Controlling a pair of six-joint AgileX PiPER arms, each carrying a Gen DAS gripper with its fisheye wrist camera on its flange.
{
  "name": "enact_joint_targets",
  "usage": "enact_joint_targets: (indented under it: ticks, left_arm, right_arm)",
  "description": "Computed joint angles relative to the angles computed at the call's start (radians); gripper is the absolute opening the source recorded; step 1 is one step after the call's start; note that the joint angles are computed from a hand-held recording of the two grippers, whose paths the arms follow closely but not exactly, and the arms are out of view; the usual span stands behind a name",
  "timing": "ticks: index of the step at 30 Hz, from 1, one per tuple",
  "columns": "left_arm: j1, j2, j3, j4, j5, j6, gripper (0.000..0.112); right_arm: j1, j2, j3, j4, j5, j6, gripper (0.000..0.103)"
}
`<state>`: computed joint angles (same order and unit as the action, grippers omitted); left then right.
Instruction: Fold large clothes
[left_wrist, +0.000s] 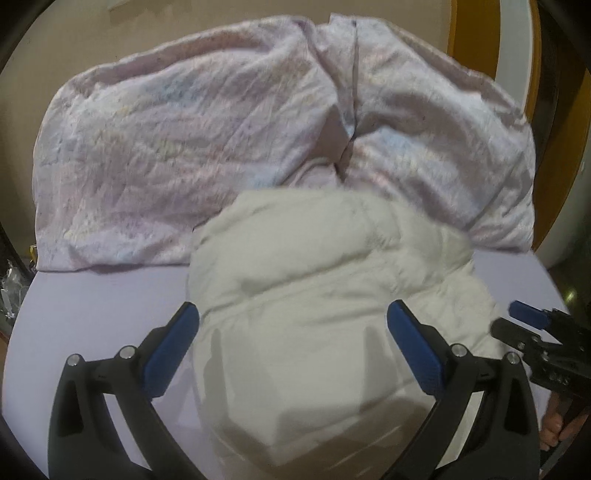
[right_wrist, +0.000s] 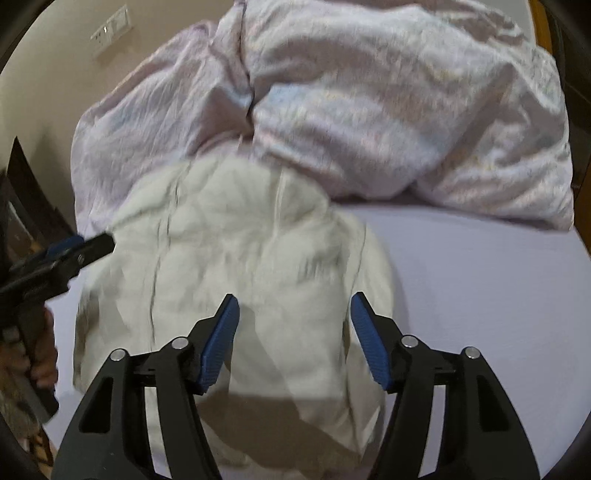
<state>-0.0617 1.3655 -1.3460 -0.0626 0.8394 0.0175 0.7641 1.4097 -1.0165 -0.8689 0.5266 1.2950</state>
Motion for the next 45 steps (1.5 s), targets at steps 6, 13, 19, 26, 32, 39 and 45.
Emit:
enact_joint_targets:
  ticks: [6,13,19,26,32,39,45]
  left_arm:
    - [0.04,-0.011,0.097,-0.084,-0.011,0.024,0.101]
    - [-0.018,0.0,0.13,0.046,-0.056,-0.058,0.101]
    - [0.008,-0.009,0.058,0.022,0.034,-0.073,0.101]
    - [0.071,-0.054,0.053,-0.026,0.073,-0.03,0.101]
    - [0.066,-0.013,0.061,-0.1,0.11,-0.002,0.101]
    - [0.044,-0.045,0.051,-0.075,0.142,-0.021,0.101]
    - [0.071,-0.129,0.046,-0.073,0.202,0.039,0.101]
  right_arm:
    - [0.019,0.031,0.065,-0.063,-0.027,0.151,0.064]
    - [0.024,0.077,0.083,-0.194,-0.047,0.31,0.066]
    - [0.063,0.021,-0.009,-0.043,0.076,0.155,0.055]
    - [0.071,0.03,-0.101,-0.098,0.074,0.163,0.051]
    - [0.061,0.176,-0.229,0.061,0.18,-0.052,0.039]
    - [0.06,0.179,-0.232,0.092,0.202,-0.06,0.041]
    - [0.112,0.093,-0.21,0.083,0.265,-0.03,0.089]
